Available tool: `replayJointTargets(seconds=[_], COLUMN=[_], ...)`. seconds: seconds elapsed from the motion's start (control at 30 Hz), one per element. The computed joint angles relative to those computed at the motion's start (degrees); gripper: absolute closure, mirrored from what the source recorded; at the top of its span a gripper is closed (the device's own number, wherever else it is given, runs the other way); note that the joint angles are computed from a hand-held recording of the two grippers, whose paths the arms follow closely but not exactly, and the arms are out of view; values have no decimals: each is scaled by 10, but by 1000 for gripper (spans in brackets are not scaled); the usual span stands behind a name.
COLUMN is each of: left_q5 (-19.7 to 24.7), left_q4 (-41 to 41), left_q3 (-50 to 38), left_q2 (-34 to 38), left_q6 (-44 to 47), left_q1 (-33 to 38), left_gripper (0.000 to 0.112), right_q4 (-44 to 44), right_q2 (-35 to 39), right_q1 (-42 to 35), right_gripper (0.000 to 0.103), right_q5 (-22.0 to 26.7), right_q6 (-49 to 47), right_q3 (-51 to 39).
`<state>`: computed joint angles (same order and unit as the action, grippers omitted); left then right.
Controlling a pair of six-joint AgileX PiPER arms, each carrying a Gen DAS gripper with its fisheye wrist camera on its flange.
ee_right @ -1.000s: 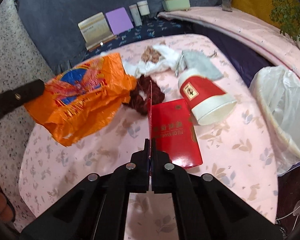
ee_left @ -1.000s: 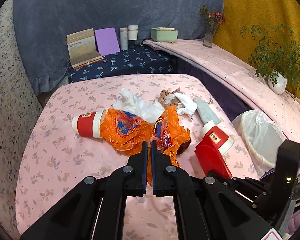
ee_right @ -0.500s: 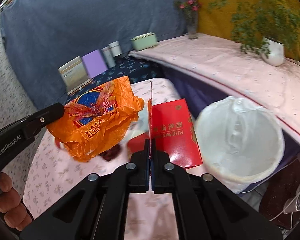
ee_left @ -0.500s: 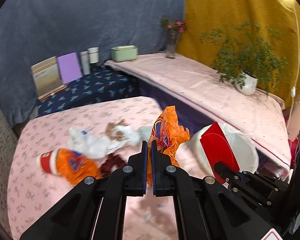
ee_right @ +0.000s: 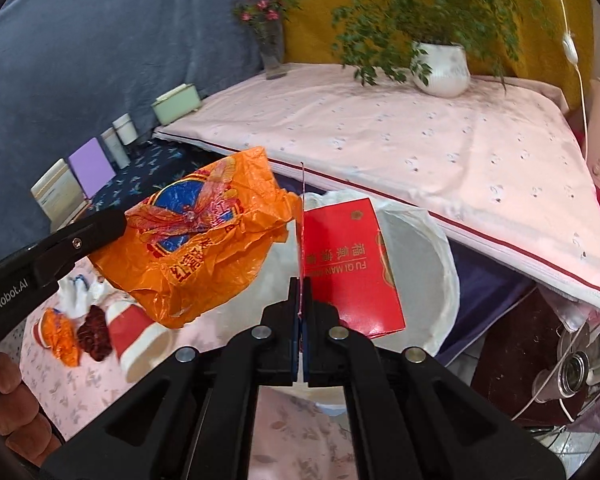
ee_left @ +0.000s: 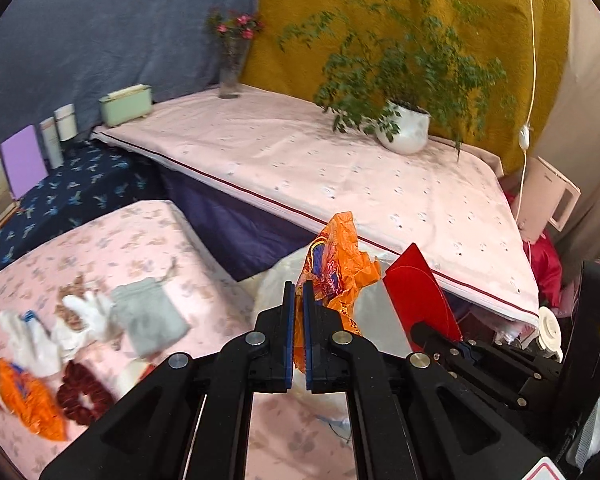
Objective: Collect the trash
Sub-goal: 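Lift the bag and box and carry both tools over the white trash bin, then open the left tool to drop the bag while the right tool drops the red box into the bin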
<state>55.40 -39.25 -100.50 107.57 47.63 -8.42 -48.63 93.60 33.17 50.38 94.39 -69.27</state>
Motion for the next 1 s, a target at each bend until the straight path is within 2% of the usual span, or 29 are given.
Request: replayJointTargets(seconds=[0.3,0.4,0.5,0.67,0.8,0.9,1.0], left_q5=[13,31,30,25,17,11,9], left_q4=[36,47,50,51,54,60,67], left_q3=[-66,-91,-94,-95,-95,-95,-100], left_q2=[78,102,110,113,112,112,116], left_q6=[-42,-57,-63,-66,-67,-71,-78], left_q1=[-44,-42,-34,-21,-14,-11,-7], left_gripper=[109,102,88,85,78,77,77], right_q4=[18,21,22,29,35,37,39], right_q2=[20,27,33,47,62,72,79], right_q1=[-48,-54,-55,-55,-56,-57,-56], right_gripper=[103,103,103,103,101,100,92], right_q5=[-44,-50,-52,-54,-54,-55,-45], right_q6=[-12,-14,-19,-28,-40,-44,-47], right_q3=[17,14,9,-5,-24,-36,-48])
